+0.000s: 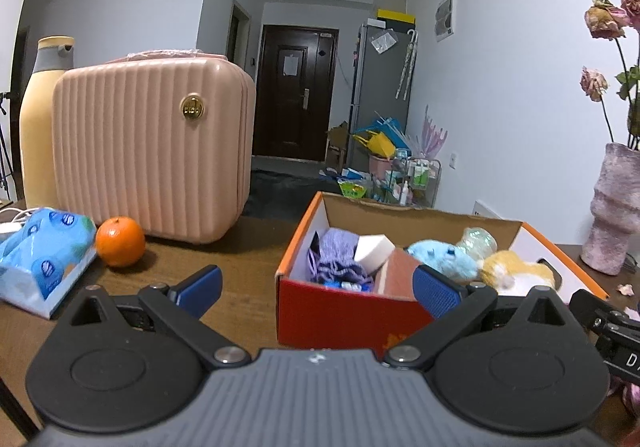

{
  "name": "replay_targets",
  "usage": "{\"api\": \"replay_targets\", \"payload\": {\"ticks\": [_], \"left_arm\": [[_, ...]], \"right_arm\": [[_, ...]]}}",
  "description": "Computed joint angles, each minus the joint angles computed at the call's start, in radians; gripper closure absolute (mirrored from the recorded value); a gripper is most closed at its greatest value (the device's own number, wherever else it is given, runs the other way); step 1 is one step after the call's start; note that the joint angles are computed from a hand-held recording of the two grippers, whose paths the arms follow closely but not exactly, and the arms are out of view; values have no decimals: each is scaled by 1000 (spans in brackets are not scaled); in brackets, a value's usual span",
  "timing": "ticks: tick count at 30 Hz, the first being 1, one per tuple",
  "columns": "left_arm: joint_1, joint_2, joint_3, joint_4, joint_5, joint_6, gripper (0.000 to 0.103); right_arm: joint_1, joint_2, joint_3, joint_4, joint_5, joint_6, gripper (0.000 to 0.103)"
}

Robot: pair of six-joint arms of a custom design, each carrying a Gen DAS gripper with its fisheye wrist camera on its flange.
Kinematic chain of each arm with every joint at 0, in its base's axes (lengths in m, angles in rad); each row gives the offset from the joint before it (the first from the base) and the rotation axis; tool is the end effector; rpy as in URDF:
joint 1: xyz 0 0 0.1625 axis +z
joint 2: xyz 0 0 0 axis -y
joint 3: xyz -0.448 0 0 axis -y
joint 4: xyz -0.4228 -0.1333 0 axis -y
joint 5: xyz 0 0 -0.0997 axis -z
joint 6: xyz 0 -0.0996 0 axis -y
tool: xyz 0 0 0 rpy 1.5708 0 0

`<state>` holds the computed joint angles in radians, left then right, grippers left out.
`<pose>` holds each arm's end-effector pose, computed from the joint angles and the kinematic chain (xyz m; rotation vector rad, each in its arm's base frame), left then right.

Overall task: Organize soft objects
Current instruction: 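Withdraw both tools from the box toward the pink satin scrunchie, then lower the right tool onto the pink satin scrunchie beside the lavender headband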

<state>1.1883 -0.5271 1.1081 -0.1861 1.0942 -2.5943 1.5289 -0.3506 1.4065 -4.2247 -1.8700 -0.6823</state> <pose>-0.1265 -0.7941 0.0297 0.6718 2.1386 -1.4258 0.0736 -0.7251 0.0506 0.2999 -1.7841 1.6226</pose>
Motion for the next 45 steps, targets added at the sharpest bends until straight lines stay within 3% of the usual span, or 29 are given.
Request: {"api": "replay_targets", "payload": {"ticks": [24, 35, 45], "left_arm": [[-38, -168, 337, -78, 25, 2, 0], [-61, -192, 409, -58, 15, 7, 0], [-61, -182, 394, 1, 17, -16, 0]], "right_arm": [[-16, -103, 333, -209, 24, -69, 0], [-33, -155, 452, -267, -11, -54, 0], [-39, -173, 490, -258, -10, -34, 0]]}}
